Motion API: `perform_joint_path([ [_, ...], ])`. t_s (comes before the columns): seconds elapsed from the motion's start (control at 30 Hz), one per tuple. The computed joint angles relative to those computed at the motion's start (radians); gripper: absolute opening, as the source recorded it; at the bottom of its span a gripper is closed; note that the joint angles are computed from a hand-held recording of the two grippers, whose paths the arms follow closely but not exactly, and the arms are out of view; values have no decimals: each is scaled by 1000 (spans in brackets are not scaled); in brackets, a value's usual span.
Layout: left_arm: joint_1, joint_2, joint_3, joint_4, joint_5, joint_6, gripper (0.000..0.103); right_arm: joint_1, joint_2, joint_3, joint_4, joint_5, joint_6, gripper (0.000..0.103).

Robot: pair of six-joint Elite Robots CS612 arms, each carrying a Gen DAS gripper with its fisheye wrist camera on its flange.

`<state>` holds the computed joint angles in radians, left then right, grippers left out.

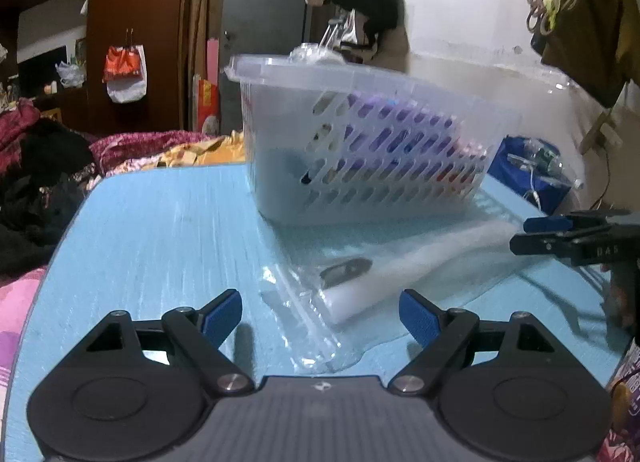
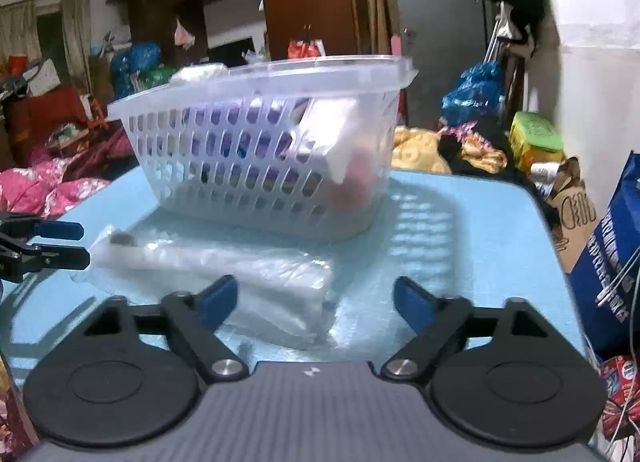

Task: Organize objects
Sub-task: 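Close both grippers on the clear plastic bag lying beside the basket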

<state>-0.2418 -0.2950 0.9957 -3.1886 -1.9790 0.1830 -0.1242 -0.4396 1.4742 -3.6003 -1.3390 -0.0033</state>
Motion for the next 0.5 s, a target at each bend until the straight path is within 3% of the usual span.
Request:
perform_joint_path([
  [0.2, -3, -4, 2, 35, -3, 46, 87, 4, -6, 7, 47, 13, -27, 66],
  [0.27, -7, -9, 9, 39, 12, 71, 84, 8, -7, 4, 53, 10, -36, 56],
  [0.4, -24, -16, 32, -3, 54, 94, 56, 19, -8, 7, 48, -25, -60, 40],
  [0.43, -26, -15, 34, -13, 56, 90, 45, 20, -8, 8, 44, -29, -61, 37],
  [0.5, -26, -15, 31, -12, 34, 82, 35, 18, -8, 12, 35, -24, -57, 28],
])
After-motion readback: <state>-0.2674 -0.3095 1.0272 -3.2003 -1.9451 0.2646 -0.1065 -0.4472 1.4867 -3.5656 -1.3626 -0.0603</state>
